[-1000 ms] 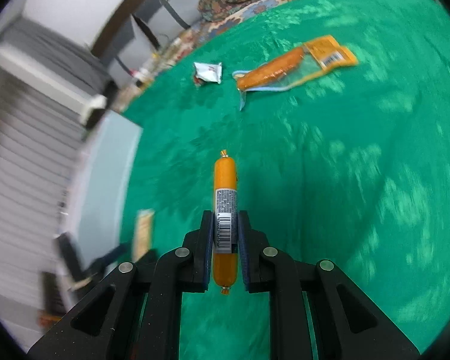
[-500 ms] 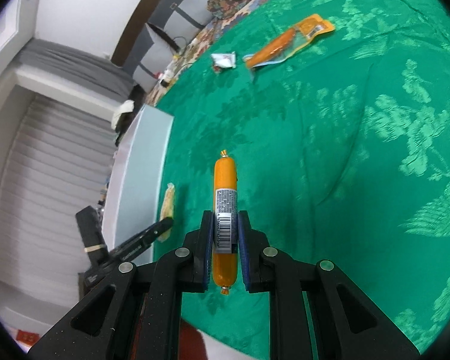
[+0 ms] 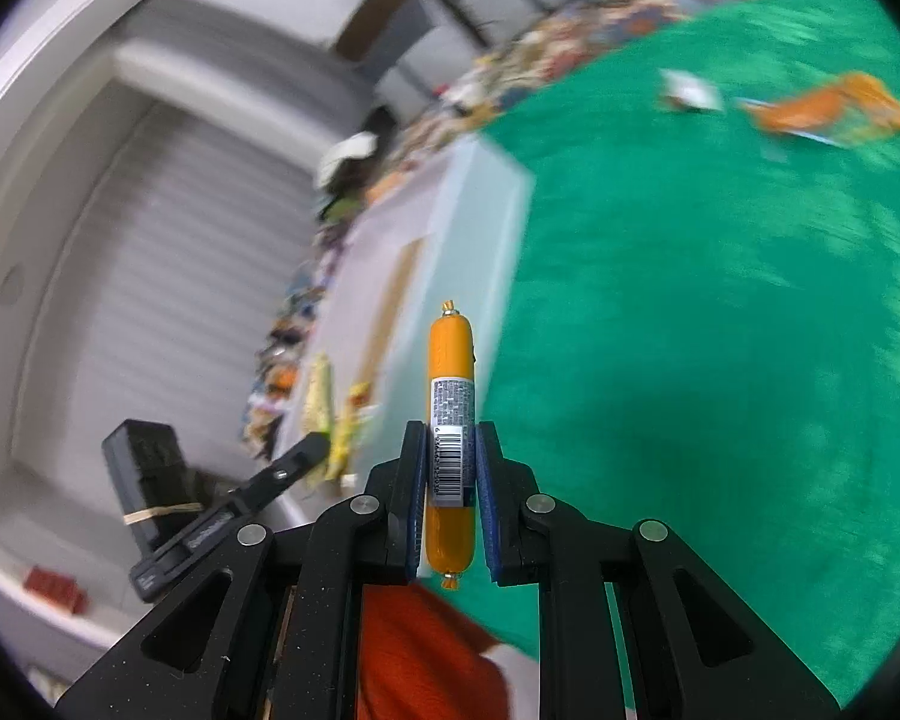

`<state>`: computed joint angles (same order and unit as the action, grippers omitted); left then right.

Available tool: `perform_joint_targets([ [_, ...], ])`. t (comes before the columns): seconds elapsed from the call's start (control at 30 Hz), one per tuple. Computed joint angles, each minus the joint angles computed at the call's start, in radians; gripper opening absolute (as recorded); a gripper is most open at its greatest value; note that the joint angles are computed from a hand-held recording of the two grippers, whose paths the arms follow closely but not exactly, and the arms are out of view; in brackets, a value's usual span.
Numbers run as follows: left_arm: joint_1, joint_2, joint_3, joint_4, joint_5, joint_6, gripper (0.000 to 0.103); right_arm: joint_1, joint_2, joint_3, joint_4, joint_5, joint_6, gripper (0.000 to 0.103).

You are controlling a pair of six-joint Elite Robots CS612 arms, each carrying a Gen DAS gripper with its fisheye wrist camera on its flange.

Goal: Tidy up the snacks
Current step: 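Carry both items over the white box and open both grippers inside, then withdraw both tools from the box back over the table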

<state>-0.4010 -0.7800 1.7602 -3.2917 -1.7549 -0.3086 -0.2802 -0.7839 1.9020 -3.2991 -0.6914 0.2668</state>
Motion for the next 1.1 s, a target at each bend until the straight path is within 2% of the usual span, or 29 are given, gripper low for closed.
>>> perform_joint_targets([
  [0.07,0.018,-0.003,-0.002,0.017,0.070,0.001,0.026,0.042,0.010,-0.048,0.012,0.019,0.002,0.016],
  [0.13,0.040,0.004,-0.006,0.023,0.104,-0.010,0.026,0.078,0.022,-0.091,0.031,0.031,-0.001,0.017],
  [0.27,0.063,0.026,-0.016,0.056,0.185,-0.019,0.028,0.155,0.055,-0.181,0.096,0.013,-0.034,0.017],
  [0.33,0.065,0.039,-0.019,0.091,0.243,-0.027,0.053,0.183,0.070,-0.213,0.122,-0.026,-0.043,0.021],
  [0.37,0.064,0.044,-0.018,0.102,0.269,-0.040,0.080,0.199,0.073,-0.225,0.142,-0.085,-0.060,0.027],
  [0.4,0.064,0.048,-0.013,0.093,0.288,-0.054,0.090,0.209,0.072,-0.227,0.156,-0.122,-0.070,0.051],
  [0.43,0.064,0.052,-0.002,0.069,0.300,-0.067,0.090,0.216,0.076,-0.231,0.158,-0.143,-0.077,0.062],
  [0.47,0.067,0.054,0.004,0.058,0.293,-0.072,0.090,0.218,0.077,-0.224,0.141,-0.165,-0.077,0.065],
  [0.53,0.070,0.056,0.013,0.052,0.257,-0.072,0.090,0.210,0.073,-0.197,0.106,-0.217,-0.117,0.065],
  [0.63,0.053,0.044,0.035,0.030,0.247,-0.069,0.090,0.187,0.067,-0.150,0.077,-0.335,-0.200,0.066],
  [0.77,0.020,0.029,0.048,-0.027,0.214,-0.039,0.090,0.124,0.074,-0.060,0.014,-0.579,-0.291,0.066],
  [0.9,-0.022,0.018,0.042,-0.068,0.176,0.001,0.094,0.042,0.082,0.019,-0.064,-0.754,-0.325,0.066],
  [1.0,-0.057,0.017,0.023,-0.075,0.125,0.036,0.095,-0.015,0.081,0.065,-0.134,-0.830,-0.342,0.066],
  [1.1,-0.096,0.023,-0.004,-0.048,0.076,0.085,0.098,-0.054,0.085,0.082,-0.176,-0.891,-0.350,0.066],
])
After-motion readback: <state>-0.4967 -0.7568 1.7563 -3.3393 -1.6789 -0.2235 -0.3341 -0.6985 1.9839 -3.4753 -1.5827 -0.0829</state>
